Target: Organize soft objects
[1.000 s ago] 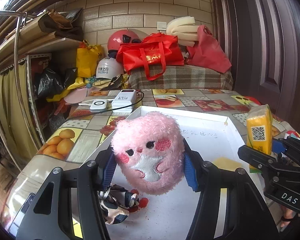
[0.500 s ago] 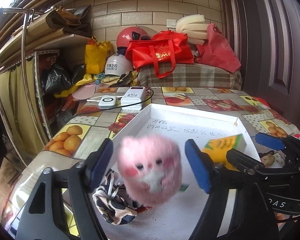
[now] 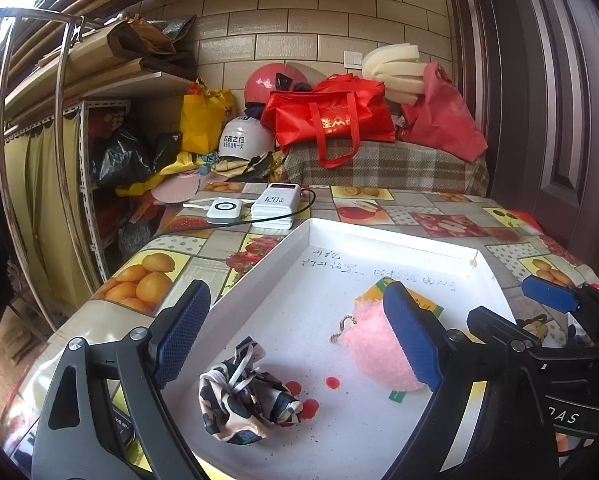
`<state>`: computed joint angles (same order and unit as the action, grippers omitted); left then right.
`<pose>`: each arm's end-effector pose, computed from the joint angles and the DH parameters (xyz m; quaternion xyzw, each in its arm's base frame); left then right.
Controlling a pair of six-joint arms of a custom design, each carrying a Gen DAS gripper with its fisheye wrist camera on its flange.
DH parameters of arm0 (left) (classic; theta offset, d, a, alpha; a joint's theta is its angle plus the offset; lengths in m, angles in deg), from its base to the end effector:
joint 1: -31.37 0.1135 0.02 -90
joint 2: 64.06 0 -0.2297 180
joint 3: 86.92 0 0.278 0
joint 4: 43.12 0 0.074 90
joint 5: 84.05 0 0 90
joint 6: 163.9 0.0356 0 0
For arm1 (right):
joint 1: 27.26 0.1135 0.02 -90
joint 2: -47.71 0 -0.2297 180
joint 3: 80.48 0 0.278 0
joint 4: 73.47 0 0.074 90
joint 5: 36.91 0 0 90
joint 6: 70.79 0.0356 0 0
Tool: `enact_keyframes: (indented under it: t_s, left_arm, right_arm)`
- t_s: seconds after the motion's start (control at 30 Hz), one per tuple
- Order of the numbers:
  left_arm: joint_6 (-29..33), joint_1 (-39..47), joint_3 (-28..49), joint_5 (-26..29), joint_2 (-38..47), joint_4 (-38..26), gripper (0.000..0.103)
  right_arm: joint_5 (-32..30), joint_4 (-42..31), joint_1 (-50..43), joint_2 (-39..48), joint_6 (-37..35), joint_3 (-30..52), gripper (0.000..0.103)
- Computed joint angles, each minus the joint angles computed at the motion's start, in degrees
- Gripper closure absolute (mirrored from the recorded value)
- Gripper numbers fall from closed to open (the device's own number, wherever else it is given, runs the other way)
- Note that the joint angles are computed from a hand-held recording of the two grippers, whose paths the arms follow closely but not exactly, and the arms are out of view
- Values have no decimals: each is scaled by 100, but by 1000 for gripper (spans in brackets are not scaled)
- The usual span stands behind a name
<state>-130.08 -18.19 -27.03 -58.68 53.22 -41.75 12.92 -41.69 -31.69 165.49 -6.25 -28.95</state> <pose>0.2353 -0.2265 0.0095 -0.2026 0.7979 0.1117 0.5567 0.3233 -0.0020 0.0050 -0.3090 0.7879 0.1808 0.5011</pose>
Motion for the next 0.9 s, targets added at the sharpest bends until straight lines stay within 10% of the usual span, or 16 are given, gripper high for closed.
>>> enact_keyframes:
  t_s: [0.9]
  left_arm:
    - [499, -87, -133, 9, -7, 538, 13]
  right_arm:
    - [-248, 124, -238, -29, -19, -172, 9]
